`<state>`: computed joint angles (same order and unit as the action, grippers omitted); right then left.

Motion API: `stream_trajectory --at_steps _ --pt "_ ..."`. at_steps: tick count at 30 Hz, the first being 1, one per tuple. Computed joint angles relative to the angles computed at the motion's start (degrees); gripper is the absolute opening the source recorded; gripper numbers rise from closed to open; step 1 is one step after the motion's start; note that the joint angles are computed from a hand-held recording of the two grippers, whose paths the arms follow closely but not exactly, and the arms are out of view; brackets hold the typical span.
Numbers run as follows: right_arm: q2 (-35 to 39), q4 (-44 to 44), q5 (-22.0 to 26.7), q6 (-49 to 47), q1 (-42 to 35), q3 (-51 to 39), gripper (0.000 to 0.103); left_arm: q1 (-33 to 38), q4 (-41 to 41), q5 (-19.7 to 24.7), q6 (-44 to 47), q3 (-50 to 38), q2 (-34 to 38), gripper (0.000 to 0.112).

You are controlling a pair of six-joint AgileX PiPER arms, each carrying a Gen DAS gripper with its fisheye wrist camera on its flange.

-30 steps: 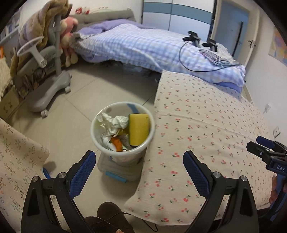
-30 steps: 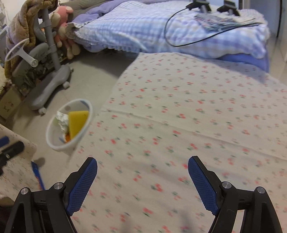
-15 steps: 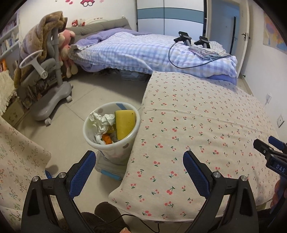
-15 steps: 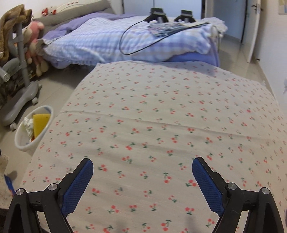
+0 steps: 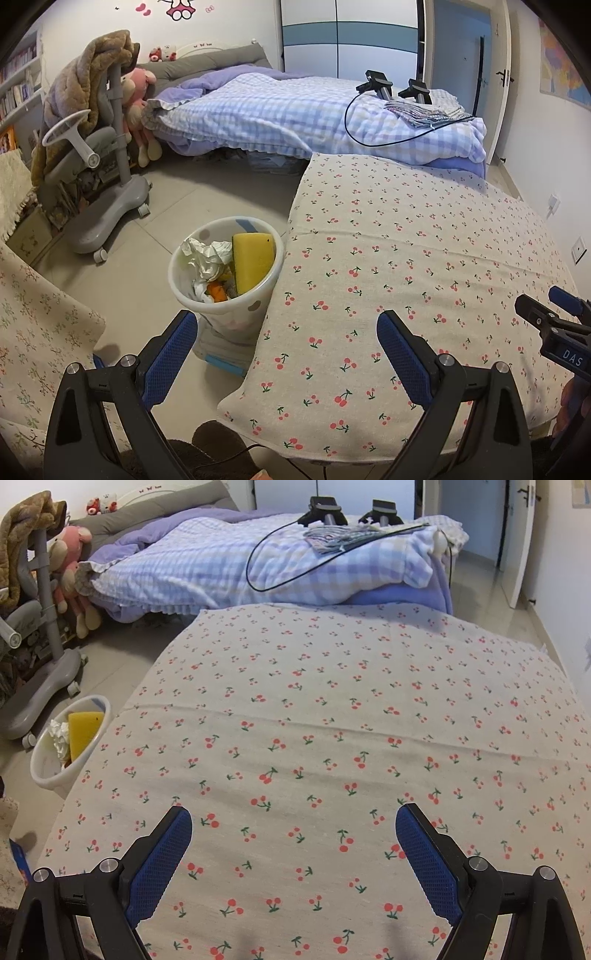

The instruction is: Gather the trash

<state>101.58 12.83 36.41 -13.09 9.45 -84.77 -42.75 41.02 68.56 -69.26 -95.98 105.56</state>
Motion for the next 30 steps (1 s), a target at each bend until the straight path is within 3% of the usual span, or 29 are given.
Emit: stream_trajectory --at_steps 30 --pt "0.8 -0.8 -0.3 0.5 0.8 -0.7 0.093 0.0 0.1 -0.9 -0.7 0.6 -0.6 0.099"
